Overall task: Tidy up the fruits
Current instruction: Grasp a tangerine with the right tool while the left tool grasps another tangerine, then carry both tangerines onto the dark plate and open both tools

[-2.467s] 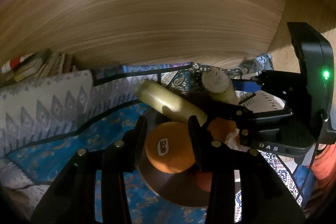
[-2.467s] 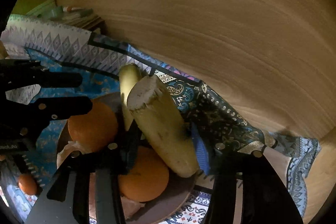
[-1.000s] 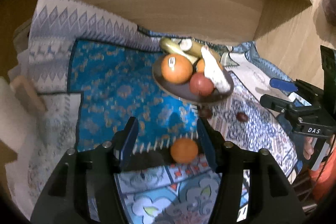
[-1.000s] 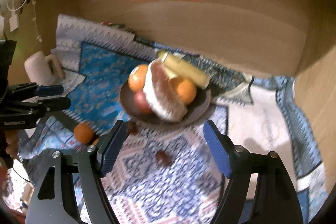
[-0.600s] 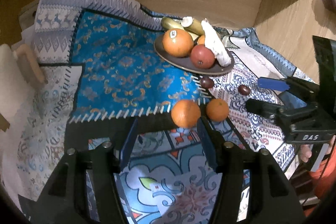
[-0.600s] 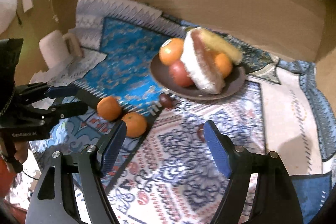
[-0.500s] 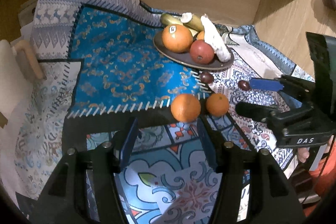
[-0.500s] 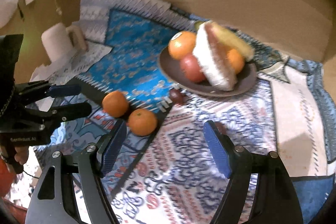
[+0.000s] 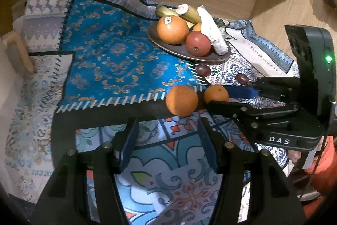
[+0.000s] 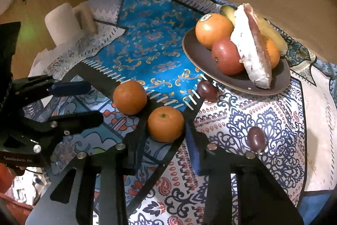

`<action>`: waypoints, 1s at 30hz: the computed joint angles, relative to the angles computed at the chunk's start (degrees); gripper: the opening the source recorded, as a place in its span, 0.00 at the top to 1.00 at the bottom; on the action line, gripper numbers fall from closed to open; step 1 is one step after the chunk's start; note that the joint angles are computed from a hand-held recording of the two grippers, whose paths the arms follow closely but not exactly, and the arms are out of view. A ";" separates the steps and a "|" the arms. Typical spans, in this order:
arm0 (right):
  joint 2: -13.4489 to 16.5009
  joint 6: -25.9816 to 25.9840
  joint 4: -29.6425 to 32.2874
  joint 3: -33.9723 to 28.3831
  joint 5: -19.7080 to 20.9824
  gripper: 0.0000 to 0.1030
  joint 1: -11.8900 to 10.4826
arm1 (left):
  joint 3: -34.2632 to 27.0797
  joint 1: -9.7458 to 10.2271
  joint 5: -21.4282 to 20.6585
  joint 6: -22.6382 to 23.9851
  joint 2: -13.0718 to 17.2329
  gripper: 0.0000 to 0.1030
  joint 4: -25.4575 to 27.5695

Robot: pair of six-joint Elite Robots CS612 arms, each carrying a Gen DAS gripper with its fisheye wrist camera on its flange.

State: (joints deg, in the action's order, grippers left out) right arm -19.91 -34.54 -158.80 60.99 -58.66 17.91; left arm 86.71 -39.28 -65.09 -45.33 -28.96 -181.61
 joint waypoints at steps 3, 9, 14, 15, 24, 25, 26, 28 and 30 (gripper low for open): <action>-0.22 0.68 -0.54 0.23 0.54 0.68 -0.35 | -1.07 0.13 -0.11 0.83 0.35 0.48 0.82; -0.83 2.66 -2.82 1.04 0.79 0.68 -1.54 | -3.35 0.39 0.07 2.74 1.20 0.53 2.36; -1.02 4.28 -4.22 1.33 0.70 0.68 -2.48 | -5.15 0.61 0.88 3.50 2.09 0.64 4.57; -1.03 4.70 -4.62 1.39 0.55 0.68 -2.71 | -5.34 0.65 1.15 3.48 2.25 0.64 4.39; -0.37 8.34 -6.50 -0.02 -0.38 0.68 -3.97 | -5.57 1.02 0.59 3.07 2.08 0.65 4.66; -0.32 8.60 -6.62 -0.14 -0.37 0.68 -4.06 | -5.56 1.02 0.79 3.13 2.02 0.65 4.65; -0.25 8.85 -6.73 -0.32 -0.41 0.68 -4.11 | -5.53 1.03 1.04 3.18 1.94 0.65 4.54; -0.14 9.17 -6.94 -0.79 -0.68 0.68 -4.18 | -5.54 1.01 1.52 3.51 1.80 0.65 4.14; -0.09 9.11 -7.22 -1.24 -1.01 0.68 -4.18 | -5.71 1.06 2.14 3.94 1.66 0.65 4.04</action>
State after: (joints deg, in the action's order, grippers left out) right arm -20.00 -25.43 -166.03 59.75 -59.66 13.73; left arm 81.00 -38.22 -62.95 -41.39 -27.30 -177.56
